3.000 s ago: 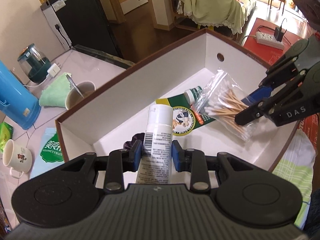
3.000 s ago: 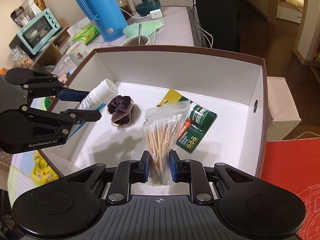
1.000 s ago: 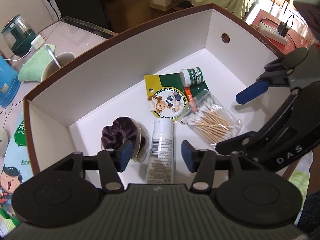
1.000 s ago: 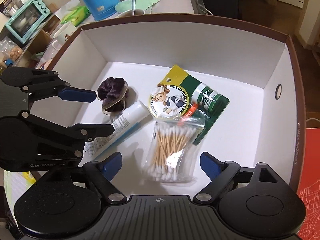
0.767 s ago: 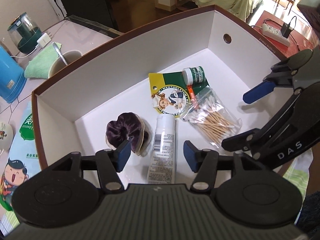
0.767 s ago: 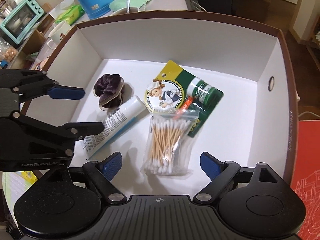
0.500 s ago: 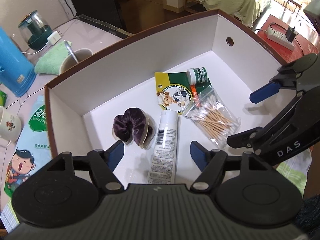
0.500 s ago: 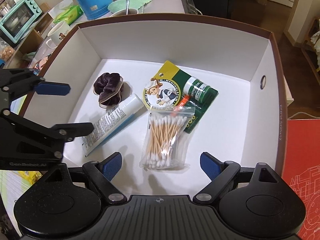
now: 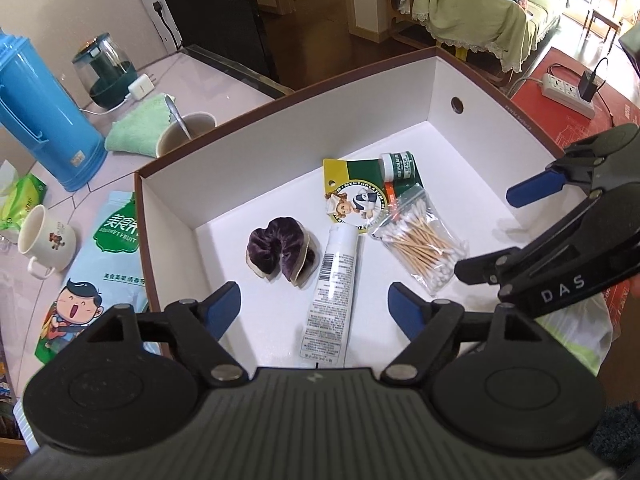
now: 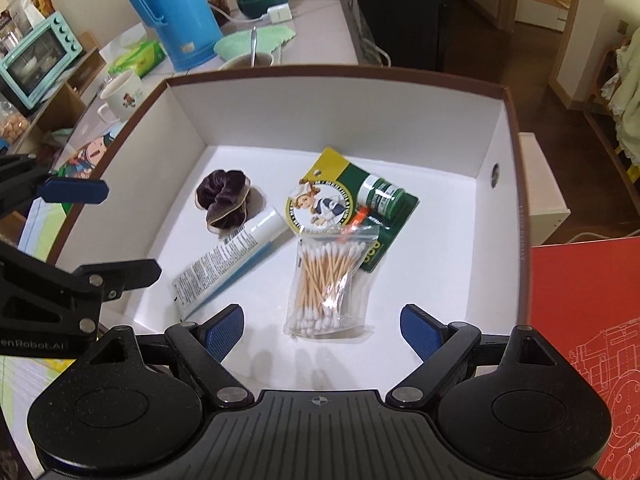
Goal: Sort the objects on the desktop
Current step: 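Withdraw both tools from the box back over the table items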
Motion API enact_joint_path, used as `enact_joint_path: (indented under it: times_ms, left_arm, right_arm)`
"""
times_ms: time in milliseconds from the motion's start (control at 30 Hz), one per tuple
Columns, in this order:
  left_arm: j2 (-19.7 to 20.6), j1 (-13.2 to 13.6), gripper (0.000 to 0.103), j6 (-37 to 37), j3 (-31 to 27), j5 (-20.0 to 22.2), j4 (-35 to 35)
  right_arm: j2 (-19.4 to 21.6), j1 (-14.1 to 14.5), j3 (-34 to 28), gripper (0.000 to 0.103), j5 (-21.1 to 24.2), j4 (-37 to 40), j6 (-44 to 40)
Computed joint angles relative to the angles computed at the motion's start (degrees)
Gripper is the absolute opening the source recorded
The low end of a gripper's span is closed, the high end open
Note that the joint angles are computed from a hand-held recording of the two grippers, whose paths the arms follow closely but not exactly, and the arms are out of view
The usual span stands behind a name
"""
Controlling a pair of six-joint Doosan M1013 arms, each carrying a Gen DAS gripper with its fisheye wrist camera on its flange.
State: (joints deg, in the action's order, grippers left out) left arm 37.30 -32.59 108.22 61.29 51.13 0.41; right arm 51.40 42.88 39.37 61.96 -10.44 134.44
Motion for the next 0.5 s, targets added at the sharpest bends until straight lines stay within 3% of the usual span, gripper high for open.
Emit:
enact_joint_path:
  times_ms: [500]
  left_arm:
    - [-4.85,-1.42,0.091,-3.70,6.15,-4.66,3.02]
  right_arm:
    - [-6.04,1.62,9.25,0.088,-7.44,-5.52,7.11]
